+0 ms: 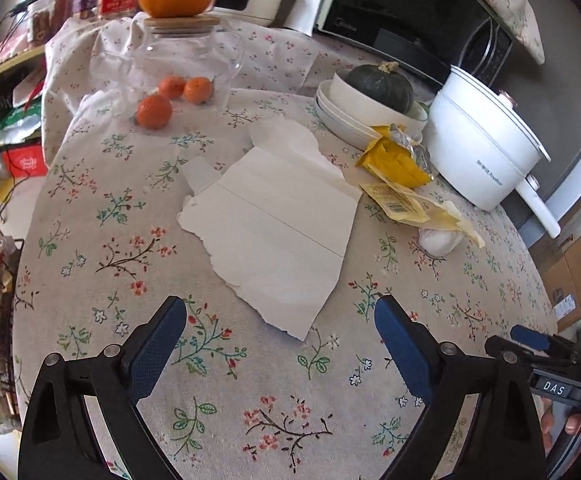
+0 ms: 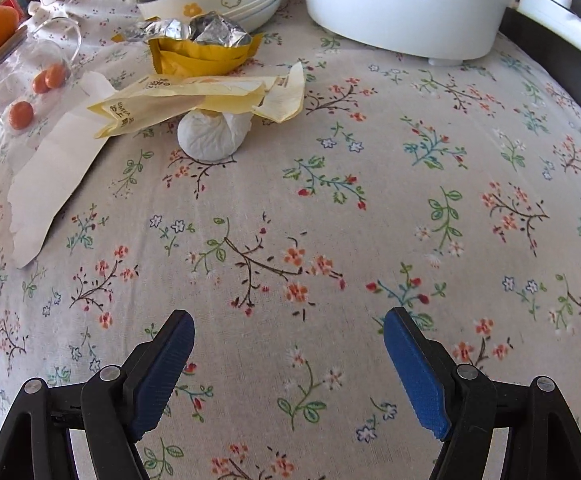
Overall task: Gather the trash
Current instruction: 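Move both grippers back over the table toward the paper and wrappers, then grasp the white paper sheet with the left gripper while the right gripper grasps the yellow wrapper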
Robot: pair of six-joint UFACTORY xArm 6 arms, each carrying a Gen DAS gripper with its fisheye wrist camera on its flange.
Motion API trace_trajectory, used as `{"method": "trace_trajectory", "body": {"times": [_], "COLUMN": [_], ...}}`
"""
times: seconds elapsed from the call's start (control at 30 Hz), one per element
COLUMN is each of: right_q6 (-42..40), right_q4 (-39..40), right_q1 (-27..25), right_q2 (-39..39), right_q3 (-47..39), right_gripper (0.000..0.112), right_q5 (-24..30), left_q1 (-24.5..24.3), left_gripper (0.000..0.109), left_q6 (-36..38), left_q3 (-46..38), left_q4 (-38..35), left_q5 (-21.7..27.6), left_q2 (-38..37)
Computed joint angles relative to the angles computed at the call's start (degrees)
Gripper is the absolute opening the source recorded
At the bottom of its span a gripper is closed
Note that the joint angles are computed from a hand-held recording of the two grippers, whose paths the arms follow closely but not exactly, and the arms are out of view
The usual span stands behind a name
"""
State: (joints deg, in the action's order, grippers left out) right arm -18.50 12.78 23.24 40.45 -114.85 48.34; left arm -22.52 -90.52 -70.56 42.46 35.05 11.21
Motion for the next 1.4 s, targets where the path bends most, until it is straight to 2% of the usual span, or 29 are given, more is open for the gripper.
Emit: {"method": "trace_trajectory", "body": {"times": [0.2,0.27,0.33,0.37,0.57,0.67,0.7,0.8,0.87,1.0,1.1,1.23,1.4], "right_q6": [-0.7,-0.6,-0.3,-0.1,0.5,0.9,1.0,1.3,1.2,0.4,-0.6,-0.4,-1.5], "right_q4": [-2.4,-1.9,-1.6,-1.5,-1.3,-1.0,-0.9,-0.6,-0.2,0.4,0.5,1.3,5.7], "right_q1": [0.5,0.4,0.3,0.2,0.1,0.0,0.0,0.0,0.1,0.4,0.7,0.6,-0.2], "right_q2": [3.8,5.3,6.7,7.3,10.6,11.1,11.2,11.3,10.7,8.4,6.5,5.0,4.5], "right_q3": [-4.7,-7.1,-9.3,-10.2,-15.3,-16.2,-16.3,-16.5,-15.6,-12.1,-9.0,-7.0,-7.5], "right_gripper": [0.082,0.082,0.082,0.082,0.082,0.082,0.082,0.082,0.082,0.082,0.082,0.082,0.082], "right_q5": [-0.5,0.6,1.6,2.1,4.7,5.2,5.2,5.4,5.2,4.0,2.5,2.0,5.3], "left_q1": [0.5,0.4,-0.2,-0.5,0.1,0.6,0.8,0.9,0.7,2.4,3.9,4.3,4.6], "left_gripper": [0.096,0.096,0.095,0.095,0.09,0.075,0.065,0.059,0.044,0.001,0.0,0.0,0.003], "left_q6": [13.9,18.1,20.5,21.5,19.7,17.3,16.3,15.5,13.6,9.8,9.3,11.0,11.6], "left_q3": [-6.2,-8.6,-11.4,-12.7,-12.6,-11.5,-11.0,-9.7,-9.2,-4.6,-0.1,3.1,3.8], "left_q4": [-6.5,-9.3,-8.5,-8.1,-6.1,-4.0,-3.3,-2.0,-0.8,-1.6,-5.3,-10.5,-9.9], "left_q5": [-0.5,1.7,5.8,7.6,7.2,7.1,7.3,6.7,7.9,5.4,-0.9,-5.2,-5.0], "left_q2": [6.8,9.0,10.8,11.7,11.7,11.0,10.5,9.7,9.1,5.6,2.7,0.3,-2.4]}}
